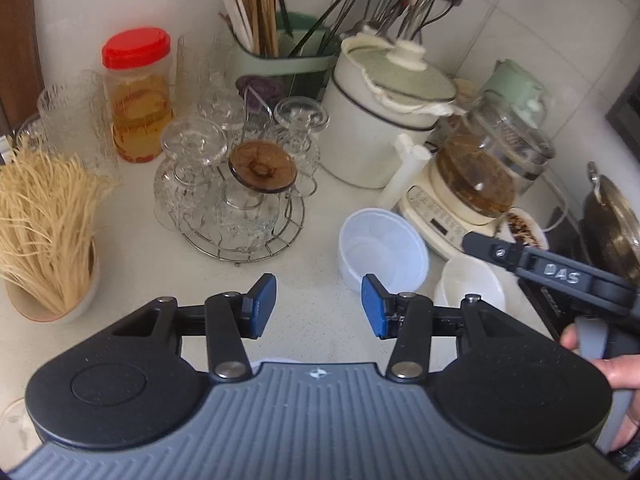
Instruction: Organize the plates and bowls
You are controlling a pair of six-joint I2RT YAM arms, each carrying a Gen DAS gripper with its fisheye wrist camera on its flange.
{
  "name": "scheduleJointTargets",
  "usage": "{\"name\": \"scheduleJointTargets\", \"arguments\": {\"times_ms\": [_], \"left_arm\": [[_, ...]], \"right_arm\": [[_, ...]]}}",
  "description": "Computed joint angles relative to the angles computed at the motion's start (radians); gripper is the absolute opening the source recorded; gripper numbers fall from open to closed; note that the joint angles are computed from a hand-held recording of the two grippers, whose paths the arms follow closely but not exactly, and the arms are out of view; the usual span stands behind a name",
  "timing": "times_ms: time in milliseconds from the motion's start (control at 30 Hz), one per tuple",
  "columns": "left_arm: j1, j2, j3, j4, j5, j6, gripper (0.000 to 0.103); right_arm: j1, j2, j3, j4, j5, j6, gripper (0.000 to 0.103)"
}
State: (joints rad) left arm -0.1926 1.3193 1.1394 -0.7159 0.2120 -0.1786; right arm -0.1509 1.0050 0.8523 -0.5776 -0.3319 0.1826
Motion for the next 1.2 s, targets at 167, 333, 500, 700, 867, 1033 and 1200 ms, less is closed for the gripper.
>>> {"name": "scheduleJointTargets", "arguments": {"times_ms": [167,333,500,700,867,1033,1200], "left_arm": [[-0.05,0.075,0.011,0.05,-0.052,-0.078,0.053],[-0.083,0.133,0.027,0.091,-0.088,-0.16,0.053],[-0.106,0.207,0.052,0.112,-0.096,-0.237,0.053],[-0.134,0.293,0.079,0.15,-0.084,-0.306,0.053],[-0.158,0.358,0.103,0.165,-0.076,-0.33,0.053],[-0.168,0.41,0.101,0.208,-0.064,-0.38,0.051],[-0.158,0.451,0.096,0.254,-0.023,-0.454,0.04]], "right_arm": [[-0.057,0.083,0.021,0.019,-0.083,-0.063,0.059],[-0.079,0.178,0.067,0.01,-0.119,-0.14,0.059],[-0.088,0.305,0.14,-0.019,-0.136,-0.231,0.059],[-0.11,0.411,0.189,-0.027,-0.141,-0.312,0.058],[-0.104,0.474,0.206,-0.026,-0.138,-0.352,0.051],[-0.075,0.525,0.217,-0.002,-0.097,-0.363,0.036],[-0.055,0.572,0.242,0.009,-0.065,-0.391,0.032]]}}
